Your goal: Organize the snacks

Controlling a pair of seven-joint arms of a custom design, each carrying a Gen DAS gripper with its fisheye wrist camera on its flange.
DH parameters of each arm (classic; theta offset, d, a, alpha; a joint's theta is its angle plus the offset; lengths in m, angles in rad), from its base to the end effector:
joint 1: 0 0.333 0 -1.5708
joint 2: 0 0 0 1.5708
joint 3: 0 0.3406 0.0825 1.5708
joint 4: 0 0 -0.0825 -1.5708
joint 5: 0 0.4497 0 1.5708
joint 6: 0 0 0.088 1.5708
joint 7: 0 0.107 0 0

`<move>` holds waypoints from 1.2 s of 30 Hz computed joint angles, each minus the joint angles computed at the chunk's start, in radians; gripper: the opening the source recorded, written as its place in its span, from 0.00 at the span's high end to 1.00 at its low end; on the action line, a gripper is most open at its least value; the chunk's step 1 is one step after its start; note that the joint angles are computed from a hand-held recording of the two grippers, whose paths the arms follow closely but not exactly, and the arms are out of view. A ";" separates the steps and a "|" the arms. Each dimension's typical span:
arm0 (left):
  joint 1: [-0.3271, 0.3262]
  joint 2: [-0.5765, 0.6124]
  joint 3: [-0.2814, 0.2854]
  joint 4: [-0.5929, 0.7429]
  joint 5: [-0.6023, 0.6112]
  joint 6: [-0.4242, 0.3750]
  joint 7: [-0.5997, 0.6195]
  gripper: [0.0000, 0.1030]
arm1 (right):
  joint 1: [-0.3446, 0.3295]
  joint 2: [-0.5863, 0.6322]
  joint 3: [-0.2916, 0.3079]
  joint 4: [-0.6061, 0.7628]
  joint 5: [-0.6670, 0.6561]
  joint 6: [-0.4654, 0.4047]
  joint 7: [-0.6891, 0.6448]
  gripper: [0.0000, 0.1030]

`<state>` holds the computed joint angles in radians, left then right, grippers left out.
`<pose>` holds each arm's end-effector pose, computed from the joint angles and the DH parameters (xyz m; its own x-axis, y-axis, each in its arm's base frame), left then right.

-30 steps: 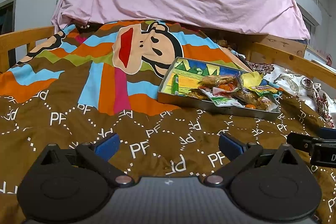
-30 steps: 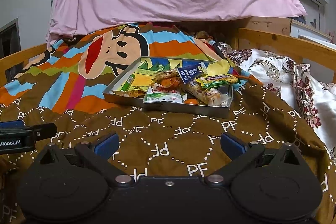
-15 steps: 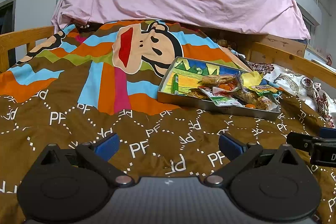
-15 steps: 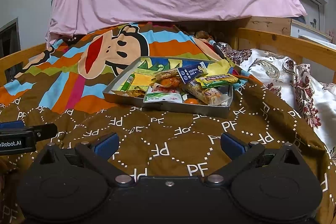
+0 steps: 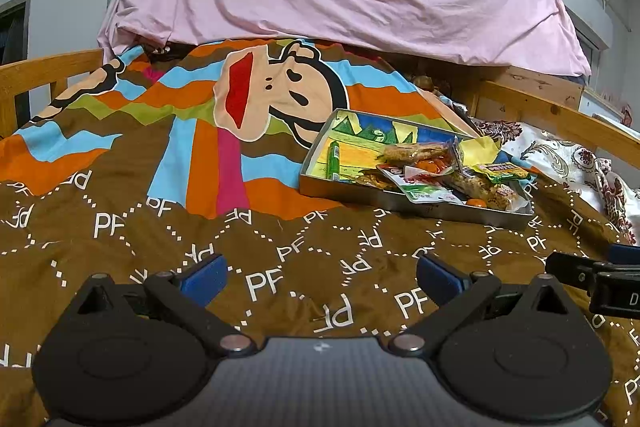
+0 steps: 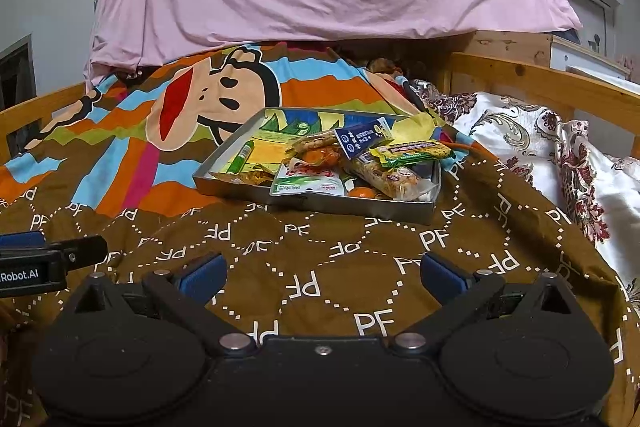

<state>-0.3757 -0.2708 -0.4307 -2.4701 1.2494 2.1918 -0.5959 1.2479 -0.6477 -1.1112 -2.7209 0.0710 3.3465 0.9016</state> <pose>0.3734 -0.3391 0.3893 0.4587 -0.8826 0.1035 -0.3751 -0.2979 -0.8778 0.4724 0.0589 0.3990 0.5286 -0.8471 -0.0547 -0.4480 -0.2237 -0.8656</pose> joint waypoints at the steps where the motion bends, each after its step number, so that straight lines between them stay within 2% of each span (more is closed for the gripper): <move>1: 0.000 0.001 0.000 0.001 0.000 -0.001 0.001 0.00 | 0.000 0.000 0.000 0.000 0.000 0.000 0.000 0.01; 11: -0.005 0.014 0.002 0.009 -0.005 -0.009 0.000 0.00 | -0.002 0.011 0.004 0.006 0.019 -0.011 0.007 0.01; 16: -0.009 0.026 0.001 0.021 -0.044 -0.043 -0.024 0.00 | -0.006 0.012 0.007 0.003 0.016 -0.001 0.010 0.01; 21: -0.006 0.017 0.012 0.013 -0.047 -0.005 -0.010 0.00 | -0.010 0.014 0.010 0.002 0.010 -0.002 0.017 0.01; 36: -0.006 0.026 0.010 0.021 -0.064 -0.015 0.008 0.00 | -0.017 0.031 0.018 0.005 0.007 -0.008 0.033 0.01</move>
<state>-0.3814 -0.2446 -0.4212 -2.4495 1.1858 2.1773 -0.5876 1.2309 -0.6167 -1.0930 -2.7156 0.0779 3.3387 0.9341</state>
